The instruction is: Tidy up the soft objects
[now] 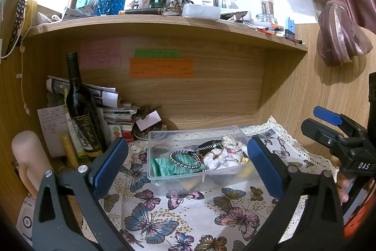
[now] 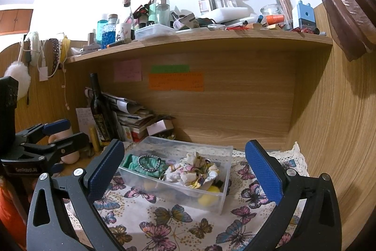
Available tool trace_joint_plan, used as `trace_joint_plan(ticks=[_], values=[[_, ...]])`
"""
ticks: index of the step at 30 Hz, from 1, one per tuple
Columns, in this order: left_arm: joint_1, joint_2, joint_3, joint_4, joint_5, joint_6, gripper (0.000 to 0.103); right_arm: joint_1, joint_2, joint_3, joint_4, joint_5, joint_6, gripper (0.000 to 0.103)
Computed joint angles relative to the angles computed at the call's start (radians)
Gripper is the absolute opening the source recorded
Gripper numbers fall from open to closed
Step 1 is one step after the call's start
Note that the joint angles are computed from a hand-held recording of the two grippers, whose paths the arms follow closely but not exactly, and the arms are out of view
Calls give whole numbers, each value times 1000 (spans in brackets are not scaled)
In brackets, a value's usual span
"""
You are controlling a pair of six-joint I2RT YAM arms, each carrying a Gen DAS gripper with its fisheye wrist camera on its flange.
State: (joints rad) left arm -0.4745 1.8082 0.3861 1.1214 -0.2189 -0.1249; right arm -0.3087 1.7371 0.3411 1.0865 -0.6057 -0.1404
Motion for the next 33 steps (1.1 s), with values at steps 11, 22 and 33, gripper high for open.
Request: trace_joint_plan(ticks=[11,22,33], values=[[6,11,6,-1,8,3,103,7,-7,-15,7,12,1,103],[8,19,8,6,17,10,103,13,-3,-23,12,19,5,103],[23,23,19,-17,53,-2,103,17,12,-17,5,24,2,103]])
